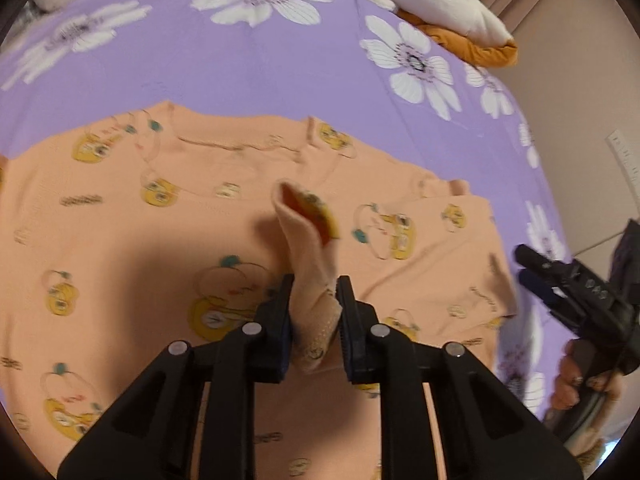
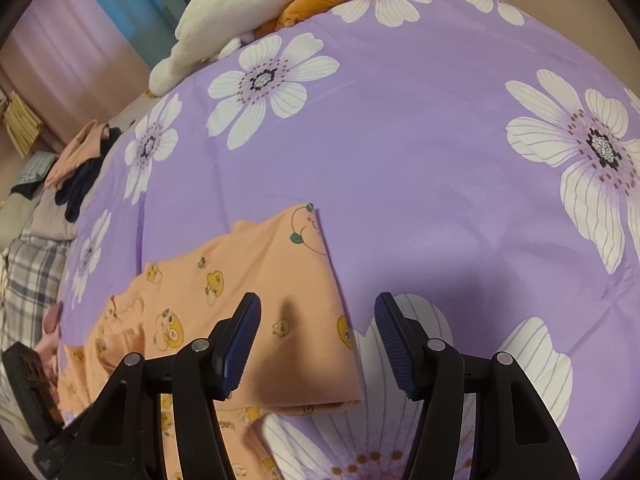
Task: Fold small clothes
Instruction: 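Grasp the romper's other sleeve with the left tool and lift it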
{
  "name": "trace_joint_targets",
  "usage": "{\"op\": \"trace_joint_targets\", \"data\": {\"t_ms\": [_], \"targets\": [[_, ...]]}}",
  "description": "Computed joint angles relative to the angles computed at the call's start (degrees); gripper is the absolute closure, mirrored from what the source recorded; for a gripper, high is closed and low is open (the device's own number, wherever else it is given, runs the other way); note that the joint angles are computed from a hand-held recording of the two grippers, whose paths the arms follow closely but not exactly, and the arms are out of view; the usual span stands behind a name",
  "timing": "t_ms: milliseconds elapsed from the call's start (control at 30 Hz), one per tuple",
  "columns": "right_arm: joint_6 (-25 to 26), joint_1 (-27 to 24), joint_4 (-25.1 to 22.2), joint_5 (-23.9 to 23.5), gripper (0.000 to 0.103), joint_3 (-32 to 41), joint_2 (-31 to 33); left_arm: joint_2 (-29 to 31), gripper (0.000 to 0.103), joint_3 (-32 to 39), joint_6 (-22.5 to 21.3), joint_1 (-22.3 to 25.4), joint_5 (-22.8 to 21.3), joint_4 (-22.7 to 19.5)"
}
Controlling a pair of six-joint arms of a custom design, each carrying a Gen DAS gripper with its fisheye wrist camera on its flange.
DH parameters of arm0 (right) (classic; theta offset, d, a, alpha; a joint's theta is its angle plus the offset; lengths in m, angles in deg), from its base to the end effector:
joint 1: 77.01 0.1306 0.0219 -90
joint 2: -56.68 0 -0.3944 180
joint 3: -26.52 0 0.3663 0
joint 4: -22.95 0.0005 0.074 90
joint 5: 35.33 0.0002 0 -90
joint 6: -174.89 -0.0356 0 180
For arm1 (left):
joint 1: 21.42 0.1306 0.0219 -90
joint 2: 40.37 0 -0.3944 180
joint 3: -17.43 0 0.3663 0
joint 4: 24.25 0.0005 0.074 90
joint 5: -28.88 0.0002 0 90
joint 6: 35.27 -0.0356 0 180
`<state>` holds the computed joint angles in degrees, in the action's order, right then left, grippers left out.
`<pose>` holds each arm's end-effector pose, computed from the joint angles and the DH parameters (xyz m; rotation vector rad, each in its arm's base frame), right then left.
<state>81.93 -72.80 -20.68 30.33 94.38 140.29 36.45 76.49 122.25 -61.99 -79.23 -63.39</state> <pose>0.3825 0.0424 0.3314 -0.1800 2.5720 0.5980 0.2648 -0.2128 0.3124 -0.7057 2.4313 -0.3717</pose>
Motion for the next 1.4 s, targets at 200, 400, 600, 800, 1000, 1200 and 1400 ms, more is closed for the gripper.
{"op": "trace_joint_targets", "data": {"t_ms": [200,400,600,800,1000,1200,1400], "targets": [[0.3,0.3,-0.1,0.6,0.043,0.0,0.1,0.3,0.095,0.6,1.5,0.0,-0.8,-0.7],[0.4,0.4,0.1,0.5,0.043,-0.1,-0.1,-2.4,0.097,1.8,3.1,-1.7,-7.0,-4.0],[0.4,0.6,0.4,-0.1,0.043,-0.2,-0.3,-6.0,0.097,2.6,2.8,-2.7,-10.9,-6.3],[0.8,1.1,0.6,-1.7,0.043,-0.4,-0.6,-9.4,0.097,3.0,3.4,-2.4,-14.2,-10.2],[1.5,2.0,0.2,-3.6,0.043,-0.4,-0.6,-13.5,0.097,2.0,6.9,-1.8,-16.5,-15.2],[2.0,2.7,-1.1,-6.2,0.043,-0.4,-0.2,-16.5,0.097,1.7,9.2,-1.6,-18.6,-19.8],[2.7,4.9,-2.1,-7.2,0.043,-0.6,-0.1,-19.0,0.097,-0.1,12.2,-1.0,-18.7,-23.5]]}}
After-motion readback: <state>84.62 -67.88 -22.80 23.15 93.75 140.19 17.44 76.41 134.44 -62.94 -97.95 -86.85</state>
